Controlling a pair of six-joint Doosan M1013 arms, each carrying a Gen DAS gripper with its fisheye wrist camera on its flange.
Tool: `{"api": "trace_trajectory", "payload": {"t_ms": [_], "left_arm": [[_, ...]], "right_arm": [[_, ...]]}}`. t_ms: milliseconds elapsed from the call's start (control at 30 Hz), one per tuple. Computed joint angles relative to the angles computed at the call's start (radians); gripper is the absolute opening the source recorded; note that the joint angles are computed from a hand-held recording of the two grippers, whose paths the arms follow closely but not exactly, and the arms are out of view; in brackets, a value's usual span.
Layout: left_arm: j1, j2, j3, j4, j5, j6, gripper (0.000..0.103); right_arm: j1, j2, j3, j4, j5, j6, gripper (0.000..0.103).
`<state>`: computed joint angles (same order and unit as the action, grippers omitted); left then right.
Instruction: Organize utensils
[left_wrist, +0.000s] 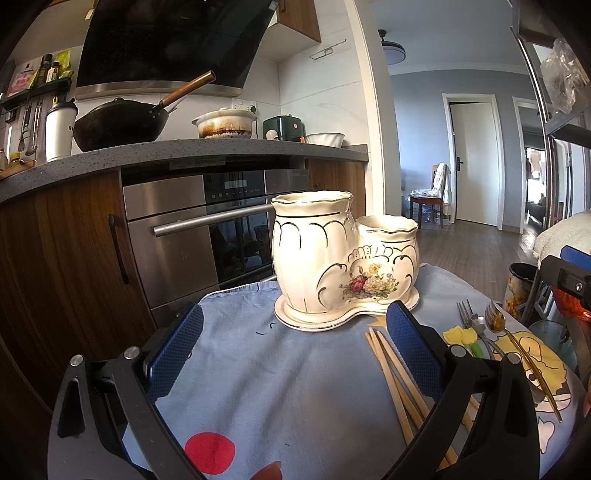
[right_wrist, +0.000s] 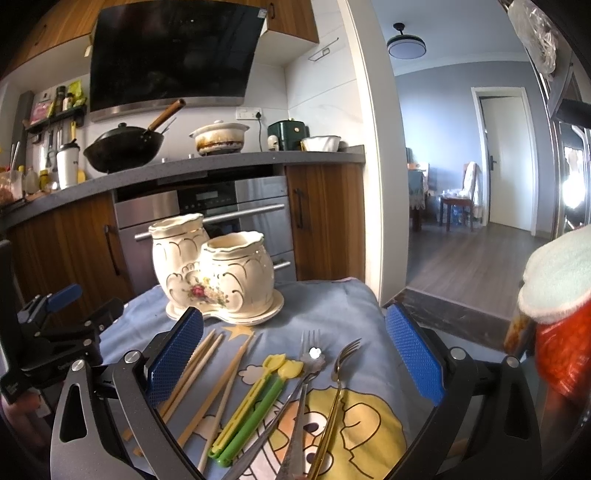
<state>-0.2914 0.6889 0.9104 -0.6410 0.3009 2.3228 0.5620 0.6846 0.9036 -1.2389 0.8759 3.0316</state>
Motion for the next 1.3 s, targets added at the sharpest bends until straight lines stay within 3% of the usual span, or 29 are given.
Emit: {"api": "trace_trajectory", "payload": {"t_ms": [100, 200, 233, 300, 400, 467, 533, 633, 733, 800, 900, 1000, 1200, 1300], "left_arm": [[0.001, 0.002, -0.005, 0.0, 0.01, 0.001, 0.098], [0.004, 0.006, -0.015, -0.017, 0.043, 0.021, 0.098], [0.007, 0.012, -0.027, -0.024, 0.072, 0.025, 0.098], [0.018, 0.035, -0.078, -0.058, 0.186, 0.03, 0.098], [0.015, 0.086, -0.194, 0.131, 0.361, -0.154, 0.098], [0.016, 0.113, -0.252, 0.15, 0.455, -0.152, 0.098], [0.011, 0.116, -0.259, 0.173, 0.47, -0.134, 0.098], [0.0, 0.133, -0.299, 0.239, 0.519, -0.125, 0.097], [-0.005, 0.169, -0.383, 0.258, 0.638, -0.088, 0.089], [-0.009, 0.173, -0.396, 0.28, 0.662, -0.066, 0.077], [-0.011, 0.176, -0.412, 0.289, 0.722, -0.05, 0.058], [-0.008, 0.207, -0.481, 0.271, 0.842, -0.052, 0.041], [-0.012, 0.233, -0.526, 0.311, 0.926, -0.079, 0.025], [-0.014, 0.266, -0.586, 0.328, 0.966, -0.093, 0.024]], "right_arm": [[0.0, 0.003, -0.004, 0.003, 0.005, -0.006, 0.098], [0.003, 0.011, -0.022, 0.005, 0.057, -0.025, 0.098], [0.004, 0.019, -0.04, 0.008, 0.106, -0.037, 0.098], [-0.003, 0.016, -0.045, 0.039, 0.132, -0.051, 0.098], [-0.028, -0.001, -0.042, 0.149, 0.152, -0.073, 0.098], [-0.049, -0.022, -0.017, 0.236, 0.129, -0.062, 0.098], [-0.066, -0.038, 0.003, 0.32, 0.111, -0.052, 0.098], [-0.073, -0.028, -0.017, 0.379, 0.158, -0.098, 0.097], [-0.078, -0.004, -0.052, 0.469, 0.182, -0.187, 0.095], [-0.081, 0.021, -0.096, 0.528, 0.205, -0.269, 0.09], [-0.081, 0.048, -0.139, 0.584, 0.241, -0.357, 0.072], [-0.088, 0.055, -0.149, 0.64, 0.241, -0.387, 0.057], [-0.099, 0.058, -0.159, 0.71, 0.244, -0.419, 0.046], [-0.102, 0.08, -0.197, 0.725, 0.267, -0.448, 0.042]]}}
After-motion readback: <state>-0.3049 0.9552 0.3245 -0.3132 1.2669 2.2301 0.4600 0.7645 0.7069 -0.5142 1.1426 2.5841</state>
